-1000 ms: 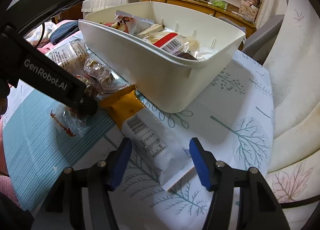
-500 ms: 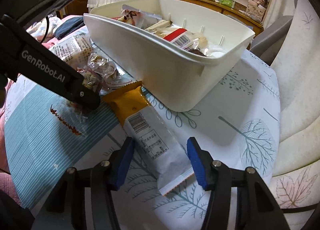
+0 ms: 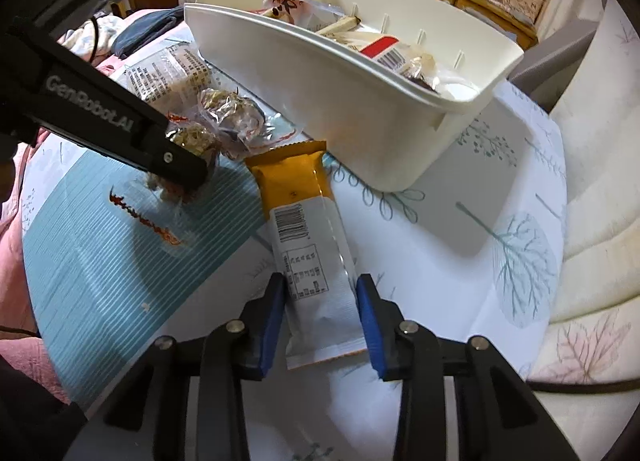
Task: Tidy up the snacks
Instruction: 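Carry both snacks over the white tray and lower them inside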
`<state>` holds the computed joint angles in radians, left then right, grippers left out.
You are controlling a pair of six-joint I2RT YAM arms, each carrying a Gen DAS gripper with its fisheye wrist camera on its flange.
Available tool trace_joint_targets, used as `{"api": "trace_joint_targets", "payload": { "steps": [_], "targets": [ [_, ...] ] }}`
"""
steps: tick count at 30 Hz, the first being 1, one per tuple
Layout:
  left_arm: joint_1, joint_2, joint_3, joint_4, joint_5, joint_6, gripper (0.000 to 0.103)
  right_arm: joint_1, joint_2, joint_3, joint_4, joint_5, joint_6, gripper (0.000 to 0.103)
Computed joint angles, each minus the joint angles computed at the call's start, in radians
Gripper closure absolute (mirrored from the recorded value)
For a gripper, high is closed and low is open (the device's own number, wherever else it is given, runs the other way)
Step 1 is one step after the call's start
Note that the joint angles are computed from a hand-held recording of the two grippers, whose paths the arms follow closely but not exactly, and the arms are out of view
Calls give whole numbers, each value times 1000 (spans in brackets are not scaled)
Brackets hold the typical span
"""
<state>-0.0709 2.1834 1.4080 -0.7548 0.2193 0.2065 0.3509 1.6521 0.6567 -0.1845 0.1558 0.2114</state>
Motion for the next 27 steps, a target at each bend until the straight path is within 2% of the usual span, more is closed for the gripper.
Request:
{"api": "trace_joint_targets", "payload": {
  "steps": [6,14,17,27],
  "targets": [
    [71,-59,-43,-20,17,75,65,44,-55,5,-79,-24,88,67],
    [149,-143,-43,-109,3,133,65,147,-134,33,-127,-13,172,67],
    [190,-161,-10,-156,12,162,65,185,-143,64,-142,0,191,67],
    [213,-126,240,-322,10,158,65,223,-108,244,-184,54,203,67]
  ]
}}
